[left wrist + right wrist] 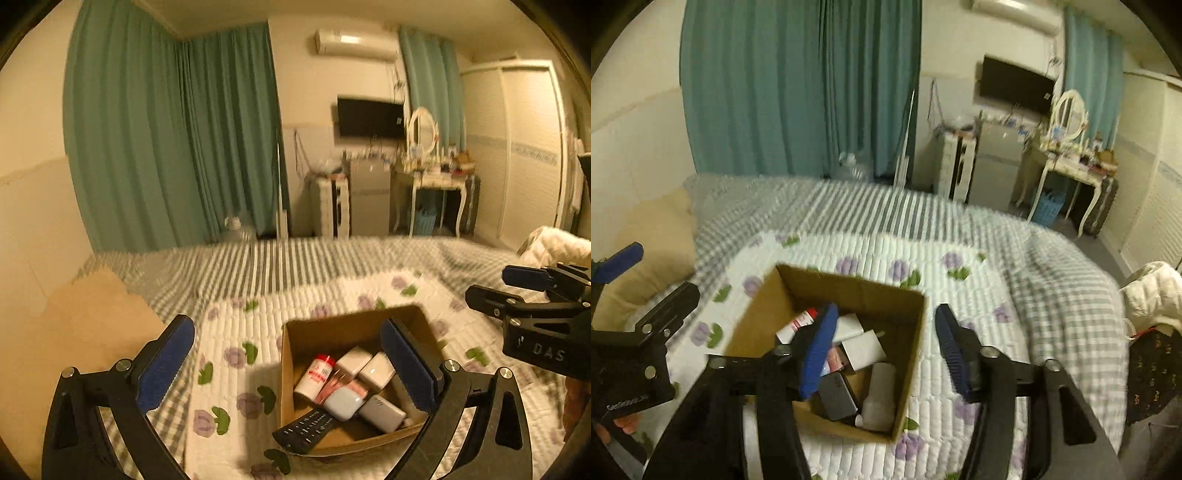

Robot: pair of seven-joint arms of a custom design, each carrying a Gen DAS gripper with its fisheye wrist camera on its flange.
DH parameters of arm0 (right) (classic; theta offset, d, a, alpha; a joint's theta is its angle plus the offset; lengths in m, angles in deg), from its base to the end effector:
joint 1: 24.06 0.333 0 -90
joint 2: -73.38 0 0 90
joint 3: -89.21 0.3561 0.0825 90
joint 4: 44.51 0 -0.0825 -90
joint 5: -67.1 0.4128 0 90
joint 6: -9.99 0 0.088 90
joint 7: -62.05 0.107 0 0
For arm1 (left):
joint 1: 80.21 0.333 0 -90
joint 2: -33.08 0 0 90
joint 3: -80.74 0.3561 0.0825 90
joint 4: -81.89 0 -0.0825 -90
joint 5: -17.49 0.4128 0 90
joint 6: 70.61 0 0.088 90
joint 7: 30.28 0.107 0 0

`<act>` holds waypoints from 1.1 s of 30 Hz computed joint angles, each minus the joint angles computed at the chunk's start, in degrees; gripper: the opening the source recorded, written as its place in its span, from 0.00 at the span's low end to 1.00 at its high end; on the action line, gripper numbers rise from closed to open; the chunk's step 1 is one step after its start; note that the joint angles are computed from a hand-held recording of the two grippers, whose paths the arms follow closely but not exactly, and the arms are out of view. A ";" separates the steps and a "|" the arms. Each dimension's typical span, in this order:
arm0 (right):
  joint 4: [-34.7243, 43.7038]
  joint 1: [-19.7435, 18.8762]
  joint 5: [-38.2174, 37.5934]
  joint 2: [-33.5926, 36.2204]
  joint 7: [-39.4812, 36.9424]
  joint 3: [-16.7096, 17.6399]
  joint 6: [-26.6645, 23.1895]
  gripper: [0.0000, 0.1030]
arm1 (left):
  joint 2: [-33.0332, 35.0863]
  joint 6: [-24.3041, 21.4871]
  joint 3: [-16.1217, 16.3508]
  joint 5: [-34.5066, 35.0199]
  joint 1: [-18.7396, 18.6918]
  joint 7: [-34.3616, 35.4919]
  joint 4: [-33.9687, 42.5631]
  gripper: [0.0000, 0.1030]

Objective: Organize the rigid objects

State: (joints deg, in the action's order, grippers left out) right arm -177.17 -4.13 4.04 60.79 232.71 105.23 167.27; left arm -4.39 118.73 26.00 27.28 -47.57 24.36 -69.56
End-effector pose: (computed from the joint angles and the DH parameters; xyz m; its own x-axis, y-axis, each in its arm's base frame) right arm 0.4017 0.3439 0.5054 0.1377 -0.9903 0.0164 -0.5902 -0.0954 -0.8016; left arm 0.3965 -0.2295 0.4963 -0.0865 -0.9906 -0.1061 -0.4185 0.1327 -0.8985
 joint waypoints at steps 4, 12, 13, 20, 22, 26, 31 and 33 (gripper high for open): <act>-4.70 -0.36 -2.28 -9.44 6.87 3.34 -2.52 0.83 | -7.41 2.50 5.42 -1.88 -7.20 -0.59 -4.88 1.00; -12.51 -4.32 -9.11 -23.25 21.67 13.07 -6.43 1.00 | -17.51 8.93 5.93 -8.37 -12.91 -1.59 -12.56 1.00; -13.02 -4.50 -9.94 -23.65 23.14 13.92 -7.20 1.00 | -18.25 8.86 5.37 -9.08 -13.05 -2.02 -13.19 1.00; -15.86 -3.48 -19.19 -19.12 36.72 15.14 -8.20 1.00 | -14.04 9.73 0.96 -10.69 -12.23 -4.75 -15.86 1.00; -15.23 -2.69 -19.62 -15.90 36.07 15.01 -10.00 1.00 | -13.46 9.21 -0.90 -11.01 -10.98 -5.56 -15.98 1.00; -14.94 -0.66 -21.84 -12.55 38.26 12.49 -9.68 1.00 | -13.81 9.26 -3.52 -10.72 -8.65 -6.88 -15.94 1.00; -15.42 2.62 -23.08 -12.13 39.13 9.25 -10.71 1.00 | -15.55 8.77 -5.68 -9.69 -7.20 -8.23 -16.06 1.00; -15.50 4.11 -23.13 -12.29 39.00 8.04 -11.30 1.00 | -15.44 8.78 -5.96 -8.81 -6.76 -8.47 -15.96 1.00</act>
